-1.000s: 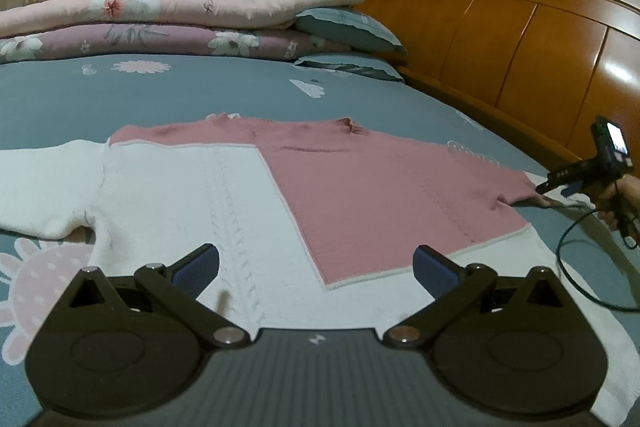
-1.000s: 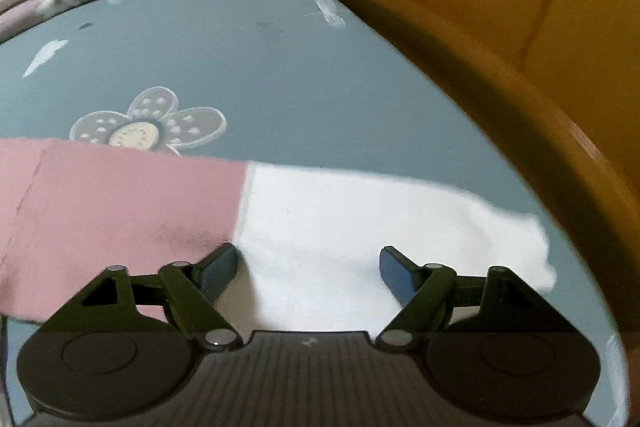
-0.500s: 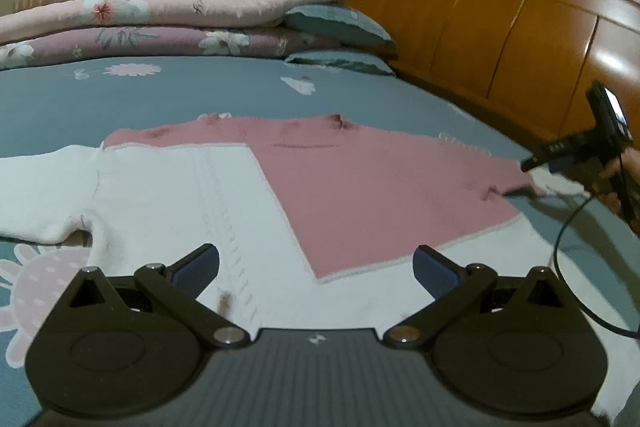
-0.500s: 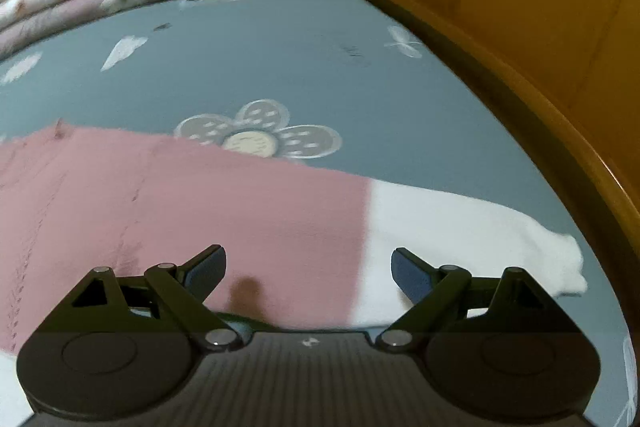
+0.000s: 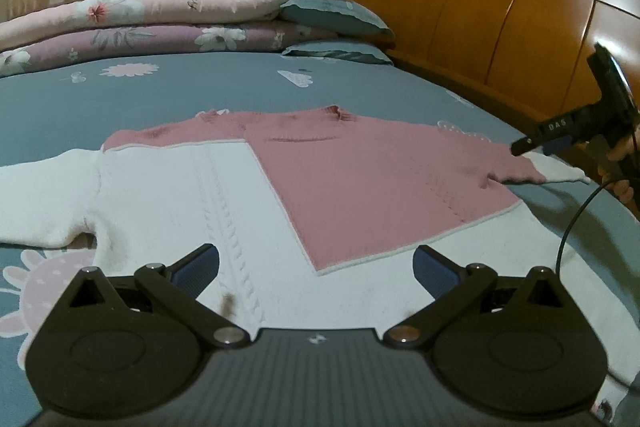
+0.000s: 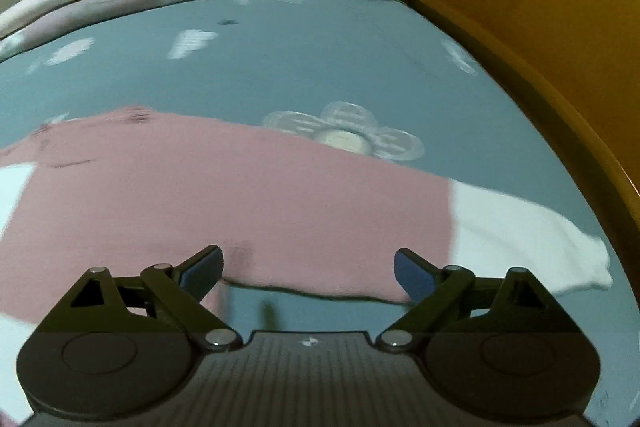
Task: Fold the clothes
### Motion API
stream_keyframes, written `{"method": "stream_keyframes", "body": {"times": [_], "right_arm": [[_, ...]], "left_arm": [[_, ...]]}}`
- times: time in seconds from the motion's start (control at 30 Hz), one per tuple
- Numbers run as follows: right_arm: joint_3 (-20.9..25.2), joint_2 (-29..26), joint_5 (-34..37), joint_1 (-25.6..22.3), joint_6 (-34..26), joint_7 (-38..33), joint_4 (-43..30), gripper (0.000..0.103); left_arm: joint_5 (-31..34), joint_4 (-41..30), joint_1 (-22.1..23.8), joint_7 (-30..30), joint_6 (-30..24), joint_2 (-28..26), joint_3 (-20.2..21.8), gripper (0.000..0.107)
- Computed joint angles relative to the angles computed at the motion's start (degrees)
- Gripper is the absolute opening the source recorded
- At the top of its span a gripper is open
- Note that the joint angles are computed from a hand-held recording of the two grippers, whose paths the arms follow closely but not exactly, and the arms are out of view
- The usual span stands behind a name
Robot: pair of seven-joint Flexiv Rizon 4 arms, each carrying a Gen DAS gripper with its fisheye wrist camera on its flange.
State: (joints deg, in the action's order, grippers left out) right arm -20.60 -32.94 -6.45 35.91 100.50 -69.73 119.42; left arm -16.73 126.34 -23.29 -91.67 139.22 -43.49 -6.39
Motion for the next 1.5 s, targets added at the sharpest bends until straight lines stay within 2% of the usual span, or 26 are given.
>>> {"method": "stream_keyframes", "body": {"times": [0.07,0.1,0.23,0.33,0.43,0.5,0.6,0.67,0.77,0.9,0.97,1.07,1.17,1.23,1.37,1.43,1.5], "right_arm": [[3.1,0.0,-1.5,-1.5,-1.2,-0.7,-1.2,0.095],[3.3,-0.5,-2.3,-1.0,-1.7,-1.0,-1.6,0.095],[-1.7,-2.7,-4.5,4.5,-4.6,-0.6,-1.1,0.095],[-7.1,-3.6,-5.1,9.0,-3.5,0.3,2.2,0.096],[-6.8,-1.3,-2.8,8.5,-3.8,1.4,4.6,0.096],[-5.0,0.9,-1.8,6.9,-4.4,2.0,5.9,0.097],[-7.8,2.3,-2.4,10.0,-2.3,3.0,8.3,0.097],[-6.1,4.1,-1.8,9.9,-0.1,1.8,9.6,0.097],[3.0,6.1,-0.9,4.6,2.9,-0.5,10.5,0.097],[12.7,5.4,-0.7,-0.4,7.0,-4.6,11.5,0.097],[12.5,4.3,1.0,1.3,8.9,-7.0,12.3,0.097],[10.7,2.1,5.0,3.3,8.4,-8.3,12.4,0.097],[10.7,2.2,9.3,4.1,11.3,-8.5,14.9,0.099],[11.6,3.8,10.1,3.6,11.1,-7.6,16.7,0.099],[6.2,5.8,16.2,12.5,10.6,-9.3,18.4,0.1],[4.8,5.4,18.2,15.9,11.3,-10.0,18.1,0.103],[1.3,3.9,20.8,21.2,9.3,-10.6,17.2,0.103]], "left_arm": [[-0.1,0.1,-0.2,0.1,0.2,0.1,0.2,0.102],[0.0,0.2,-0.1,0.0,0.2,0.1,0.1,0.102],[0.3,0.4,0.3,-0.4,0.1,0.4,-0.1,0.102],[0.5,0.5,0.1,-0.2,0.3,0.5,0.0,0.102],[0.3,0.5,-0.3,0.3,0.5,0.6,0.2,0.102],[0.3,0.5,-0.1,0.4,0.1,0.8,0.1,0.102],[-1.4,0.6,-1.0,1.1,-1.3,1.3,0.5,0.102],[-2.3,0.6,-1.4,1.4,-1.9,1.5,0.7,0.102],[-2.6,0.9,-1.1,0.7,-2.5,1.8,0.5,0.102],[-1.1,1.3,0.2,-1.1,-2.6,2.0,0.0,0.102],[-1.1,1.4,0.1,-1.3,-2.8,2.1,0.3,0.102],[-1.2,1.4,-0.6,-0.6,-2.8,2.3,0.8,0.102],[-3.1,1.3,-2.1,0.7,-3.0,2.4,1.6,0.102],[-3.1,1.3,-2.0,1.0,-3.4,2.6,1.4,0.102],[-3.2,1.2,-2.2,1.5,-3.9,2.7,1.3,0.102],[-4.0,1.0,-2.9,2.1,-4.0,2.7,1.6,0.102],[-4.6,1.1,-3.3,2.6,-4.2,2.7,1.7,0.102]]}}
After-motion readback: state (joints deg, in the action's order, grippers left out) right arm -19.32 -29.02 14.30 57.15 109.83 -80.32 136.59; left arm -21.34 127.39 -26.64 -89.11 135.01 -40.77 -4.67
